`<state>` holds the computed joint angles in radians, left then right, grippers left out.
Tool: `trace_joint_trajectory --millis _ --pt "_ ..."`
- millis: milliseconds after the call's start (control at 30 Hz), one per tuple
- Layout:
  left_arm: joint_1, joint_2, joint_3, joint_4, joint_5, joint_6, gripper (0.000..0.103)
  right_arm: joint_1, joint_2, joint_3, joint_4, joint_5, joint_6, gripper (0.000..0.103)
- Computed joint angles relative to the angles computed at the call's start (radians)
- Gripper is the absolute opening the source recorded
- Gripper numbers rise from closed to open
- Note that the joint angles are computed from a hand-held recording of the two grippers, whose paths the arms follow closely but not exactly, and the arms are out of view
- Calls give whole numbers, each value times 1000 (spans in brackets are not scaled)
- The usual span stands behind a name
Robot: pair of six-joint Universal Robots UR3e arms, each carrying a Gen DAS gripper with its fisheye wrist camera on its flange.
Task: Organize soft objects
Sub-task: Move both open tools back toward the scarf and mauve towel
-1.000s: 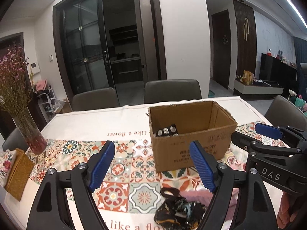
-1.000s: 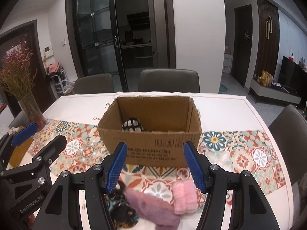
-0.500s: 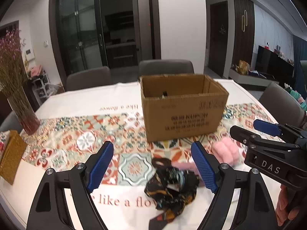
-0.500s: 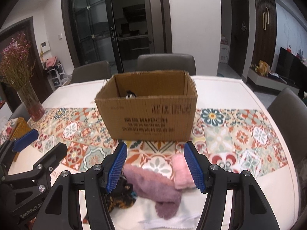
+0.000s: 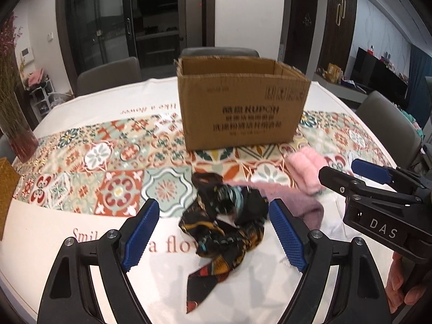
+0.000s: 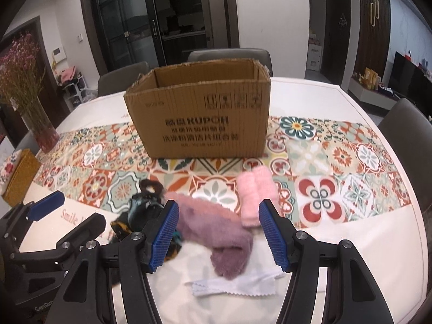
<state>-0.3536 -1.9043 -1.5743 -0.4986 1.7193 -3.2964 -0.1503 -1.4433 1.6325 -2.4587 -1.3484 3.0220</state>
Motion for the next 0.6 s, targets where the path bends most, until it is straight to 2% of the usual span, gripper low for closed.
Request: trace_joint_trajectory --millis 200,600 --pt "7 -19 -7 -49 -59 -13 84 -20 -1 56 16 22 -8 63" --pt "5 -121 41 -110 -98 -12 84 -54 63 73 70 52 -24 63"
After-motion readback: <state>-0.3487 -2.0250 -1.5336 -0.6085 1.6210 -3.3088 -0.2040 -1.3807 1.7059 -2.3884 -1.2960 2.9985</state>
